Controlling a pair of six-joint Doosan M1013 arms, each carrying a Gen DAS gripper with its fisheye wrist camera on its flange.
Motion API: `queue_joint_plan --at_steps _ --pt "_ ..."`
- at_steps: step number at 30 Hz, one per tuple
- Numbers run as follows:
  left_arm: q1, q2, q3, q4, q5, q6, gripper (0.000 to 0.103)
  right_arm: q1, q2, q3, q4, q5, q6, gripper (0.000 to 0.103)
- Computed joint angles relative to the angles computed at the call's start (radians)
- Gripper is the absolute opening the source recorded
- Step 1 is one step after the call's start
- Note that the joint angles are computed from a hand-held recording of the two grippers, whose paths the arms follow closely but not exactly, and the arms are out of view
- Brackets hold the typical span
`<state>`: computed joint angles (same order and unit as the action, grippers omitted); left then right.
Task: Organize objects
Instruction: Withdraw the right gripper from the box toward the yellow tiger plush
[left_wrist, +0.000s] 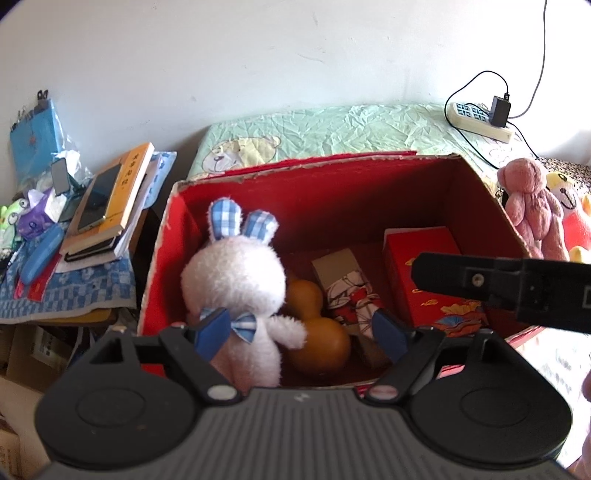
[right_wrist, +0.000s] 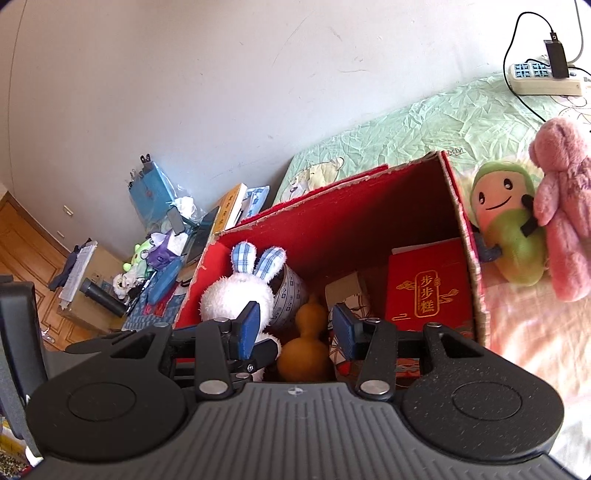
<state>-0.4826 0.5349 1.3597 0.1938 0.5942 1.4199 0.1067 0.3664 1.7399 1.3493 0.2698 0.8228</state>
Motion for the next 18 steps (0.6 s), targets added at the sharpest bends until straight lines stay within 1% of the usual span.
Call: queue_joint_plan --at_steps 5,9,15,18 --pt "-0.026 -0.002 -0.006 0.055 0.017 -0.089 0.091 -0.023 -0.022 0.020 0.046 0.037 -0.085 0.048" --pt "-0.051 -0.004 -0.010 0.118 0.023 -0.162 0.091 -0.048 -0.039 0.038 0.095 0.073 -0.148 0.048" --pt "-0.087 -0.005 -0.019 0.175 0.026 -0.229 0.091 -0.085 -0.064 0.064 0.150 0.115 -0.227 0.048" --pt "-0.100 0.000 -0.031 0.169 0.039 -0.241 0.091 -0.104 -0.074 0.075 0.161 0.131 -0.248 0.048"
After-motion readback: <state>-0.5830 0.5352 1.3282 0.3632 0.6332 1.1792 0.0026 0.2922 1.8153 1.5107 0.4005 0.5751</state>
